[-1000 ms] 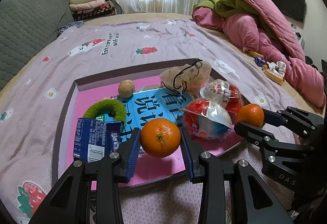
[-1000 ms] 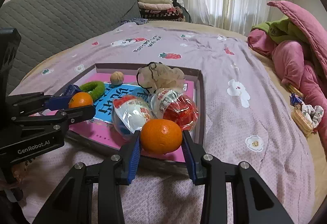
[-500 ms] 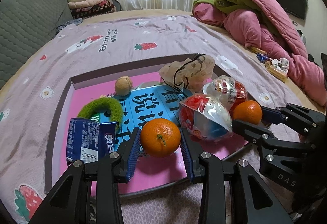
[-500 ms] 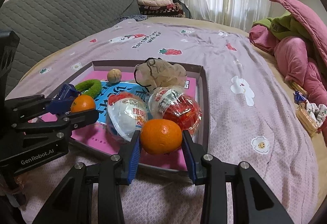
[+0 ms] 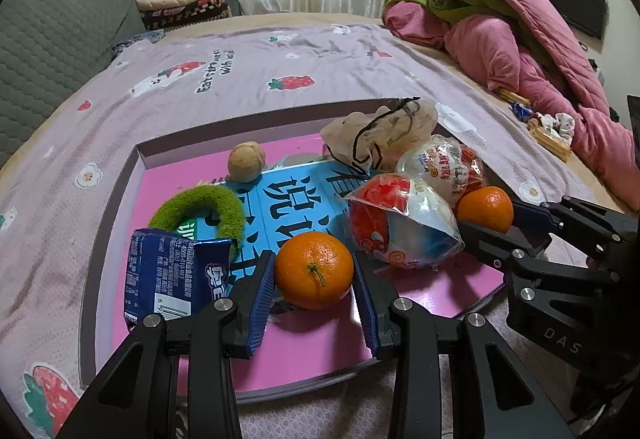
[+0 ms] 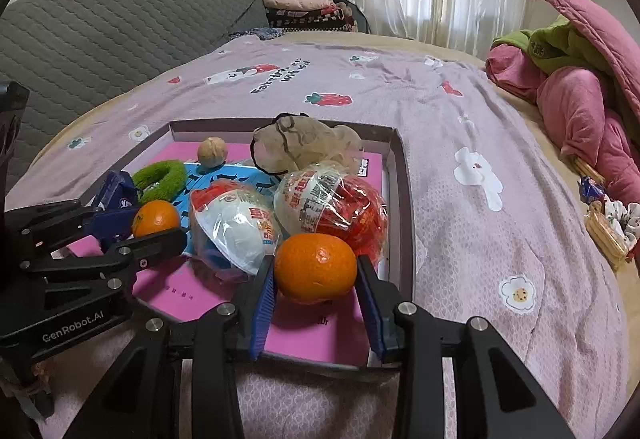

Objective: Organize objects
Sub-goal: 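Lower the oranges into the tray beside the eggs with both tools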

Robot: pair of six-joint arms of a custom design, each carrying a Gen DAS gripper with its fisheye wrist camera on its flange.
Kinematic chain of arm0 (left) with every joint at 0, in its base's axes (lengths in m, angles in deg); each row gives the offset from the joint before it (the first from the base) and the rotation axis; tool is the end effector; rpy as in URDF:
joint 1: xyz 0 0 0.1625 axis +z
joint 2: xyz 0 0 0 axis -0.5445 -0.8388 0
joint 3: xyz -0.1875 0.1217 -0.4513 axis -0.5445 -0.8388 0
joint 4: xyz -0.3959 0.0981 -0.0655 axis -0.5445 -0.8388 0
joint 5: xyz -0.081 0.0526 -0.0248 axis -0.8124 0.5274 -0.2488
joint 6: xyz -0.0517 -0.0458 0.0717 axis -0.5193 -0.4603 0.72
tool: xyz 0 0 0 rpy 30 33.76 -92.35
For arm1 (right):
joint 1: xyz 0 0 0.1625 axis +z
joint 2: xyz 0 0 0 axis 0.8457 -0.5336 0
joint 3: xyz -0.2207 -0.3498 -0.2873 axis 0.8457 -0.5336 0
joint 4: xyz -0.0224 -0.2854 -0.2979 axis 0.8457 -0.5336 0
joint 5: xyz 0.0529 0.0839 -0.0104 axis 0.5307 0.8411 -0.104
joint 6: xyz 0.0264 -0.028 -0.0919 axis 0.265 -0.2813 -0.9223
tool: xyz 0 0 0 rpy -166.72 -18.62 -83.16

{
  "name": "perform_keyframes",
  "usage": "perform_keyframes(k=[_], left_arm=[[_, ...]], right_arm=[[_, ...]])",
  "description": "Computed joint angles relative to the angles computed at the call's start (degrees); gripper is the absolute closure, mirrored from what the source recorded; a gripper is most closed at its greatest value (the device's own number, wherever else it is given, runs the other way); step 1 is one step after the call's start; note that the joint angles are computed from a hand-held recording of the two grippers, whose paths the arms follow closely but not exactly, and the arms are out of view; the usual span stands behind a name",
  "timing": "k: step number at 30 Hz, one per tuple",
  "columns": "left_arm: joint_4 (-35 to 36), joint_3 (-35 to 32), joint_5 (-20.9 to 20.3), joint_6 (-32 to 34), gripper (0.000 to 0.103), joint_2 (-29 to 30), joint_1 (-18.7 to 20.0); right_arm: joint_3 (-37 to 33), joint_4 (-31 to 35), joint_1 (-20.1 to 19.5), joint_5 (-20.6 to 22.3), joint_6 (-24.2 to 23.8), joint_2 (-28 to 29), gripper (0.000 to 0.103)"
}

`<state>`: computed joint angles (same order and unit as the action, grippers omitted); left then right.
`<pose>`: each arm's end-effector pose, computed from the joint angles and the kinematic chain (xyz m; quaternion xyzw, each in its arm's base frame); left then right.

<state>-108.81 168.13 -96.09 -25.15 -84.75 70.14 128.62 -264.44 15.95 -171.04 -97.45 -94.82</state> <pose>-0.3267 -0.4982 -0.1003 0.3124 0.8761 -0.2608 0.2586 -0.0149 -0.4460 0.2402 0.1840 -0.8569 0.3470 0.3338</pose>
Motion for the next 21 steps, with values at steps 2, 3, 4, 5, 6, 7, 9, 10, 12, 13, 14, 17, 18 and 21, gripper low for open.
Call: perform_keyframes(k=[2,3,4,5,6,7,9,10,12,13,14,17,18,21], left_arm=[[0.0,-0.1,0.1,-0.1,0.064,0.1,0.0],[0.1,-0.2,0.2,-0.2,0.064,0.1,0.1],[0.0,-0.1,0.3,-0.1,0.064,0.2,0.1],[0.0,-0.2,0.5,-0.1,0.064,0.2,0.1],[0.1,-0.2,0.5,-0.1,0.064,0.2,0.1],[0.2,-0.3,0.6,-0.2,0.064,0.2,0.1],[0.4,-0.3,0.8,-0.5,0.064,0.3,0.2],[0.4,-0.4,0.8,-0.5,0.064,0.3,0.2],[0.6,-0.4,1.0,-0.6,0.064,0.3,0.3],[0.6,-0.4,1.0,-0.7,0.064,0.3,0.3],[0.8,-0.5,0.9,-0.7,0.064,0.3,0.3],[1.3,-0.5,1.1,-1.3,0.064,0.3,0.4],[1.5,-0.5,1.1,-1.5,0.064,0.3,0.5],[1.5,-0.5,1.1,-2.1,0.064,0.3,0.5]], right_arm=[[-0.1,-0.3,-0.1,0.5,0.2,0.1,0.064],[-0.1,-0.2,-0.1,0.7,0.2,0.1,0.064],[-0.2,-0.5,-0.1,0.8,0.1,0.3,0.064],[-0.3,-0.6,0.0,0.7,0.1,0.4,0.064],[-0.4,-0.4,0.0,0.6,0.1,0.5,0.064],[-0.5,-0.2,0.0,0.6,0.1,0.6,0.064],[-0.7,0.0,0.2,0.1,-0.1,0.8,0.064],[-0.7,-0.1,0.2,-0.1,-0.2,0.9,0.064],[-0.6,-0.2,0.2,-0.1,-0.3,0.9,0.064],[-0.5,-0.2,0.2,0.0,-0.3,0.9,0.064],[-0.5,-0.3,0.1,0.1,-0.2,1.0,0.064],[-0.3,-0.5,-0.1,0.3,-0.1,1.0,0.064],[-0.3,-0.4,-0.2,0.5,-0.2,0.9,0.064],[-0.2,-0.2,-0.2,0.6,-0.3,0.9,0.064]])
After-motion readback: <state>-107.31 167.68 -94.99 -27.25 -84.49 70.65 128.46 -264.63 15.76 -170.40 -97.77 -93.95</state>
